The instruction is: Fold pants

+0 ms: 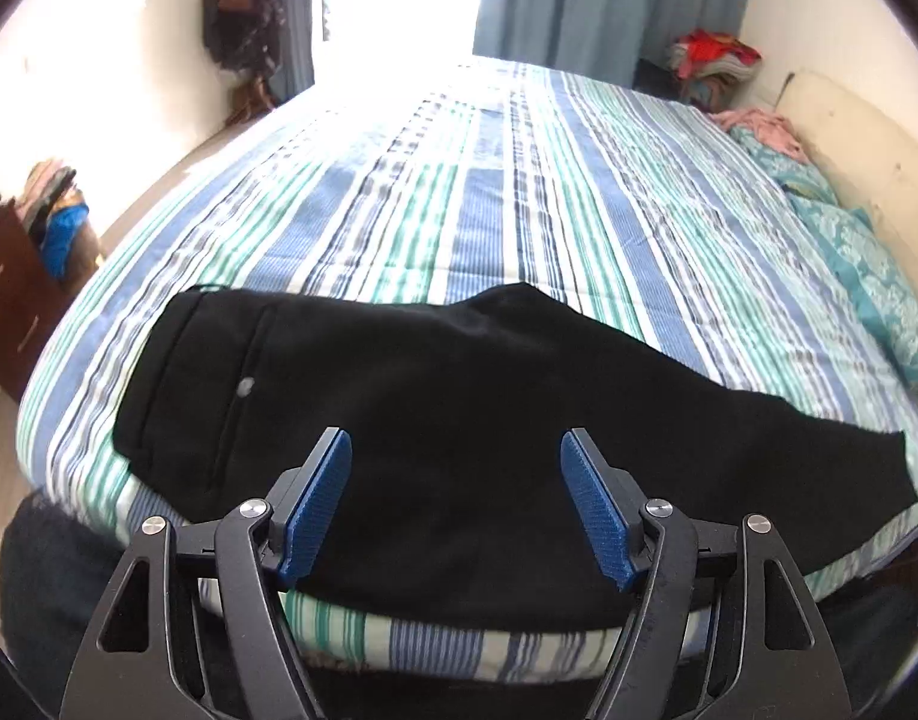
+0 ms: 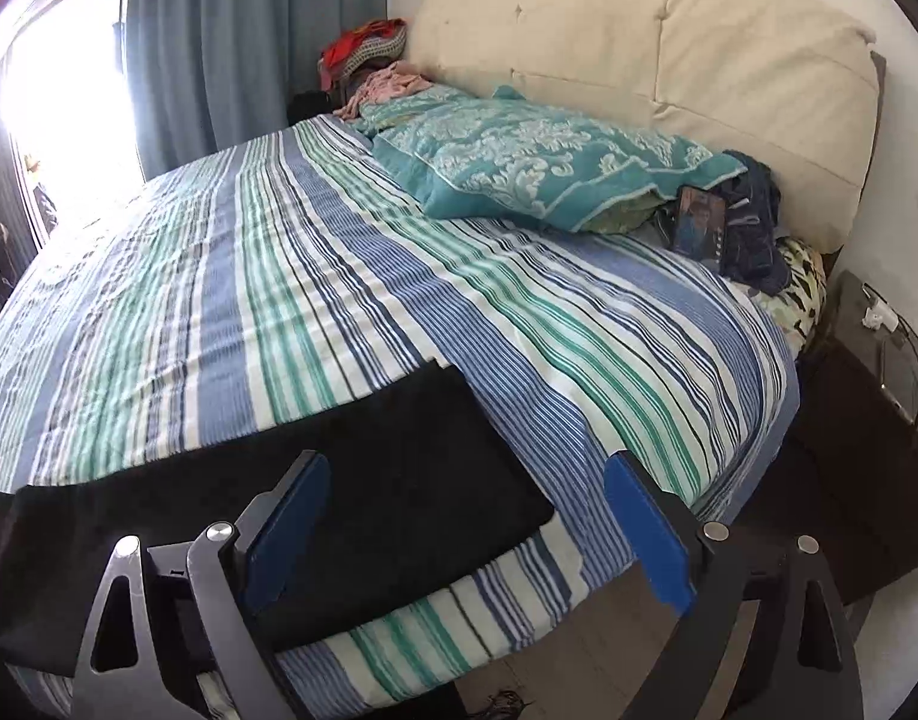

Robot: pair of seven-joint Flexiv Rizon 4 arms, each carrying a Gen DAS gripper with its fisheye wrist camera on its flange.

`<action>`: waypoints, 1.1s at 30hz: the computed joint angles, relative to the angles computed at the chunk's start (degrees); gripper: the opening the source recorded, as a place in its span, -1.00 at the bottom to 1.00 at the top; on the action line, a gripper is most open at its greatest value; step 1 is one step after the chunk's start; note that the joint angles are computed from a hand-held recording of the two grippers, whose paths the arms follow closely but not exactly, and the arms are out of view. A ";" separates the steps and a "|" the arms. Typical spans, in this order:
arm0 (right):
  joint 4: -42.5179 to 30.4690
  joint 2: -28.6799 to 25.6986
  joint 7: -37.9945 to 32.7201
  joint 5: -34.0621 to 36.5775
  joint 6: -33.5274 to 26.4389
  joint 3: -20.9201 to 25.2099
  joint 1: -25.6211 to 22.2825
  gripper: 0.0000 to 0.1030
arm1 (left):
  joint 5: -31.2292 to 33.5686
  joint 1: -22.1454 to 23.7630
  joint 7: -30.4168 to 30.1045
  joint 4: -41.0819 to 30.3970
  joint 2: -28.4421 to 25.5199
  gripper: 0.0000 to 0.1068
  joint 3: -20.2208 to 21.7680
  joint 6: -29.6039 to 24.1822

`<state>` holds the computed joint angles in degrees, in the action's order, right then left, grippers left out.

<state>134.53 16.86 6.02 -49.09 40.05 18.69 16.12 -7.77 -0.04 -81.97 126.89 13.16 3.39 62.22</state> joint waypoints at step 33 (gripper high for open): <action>-23.34 -36.27 4.64 -15.60 14.45 -9.36 25.80 1.00 | 5.75 -0.48 0.66 12.55 7.26 0.59 0.12 6.10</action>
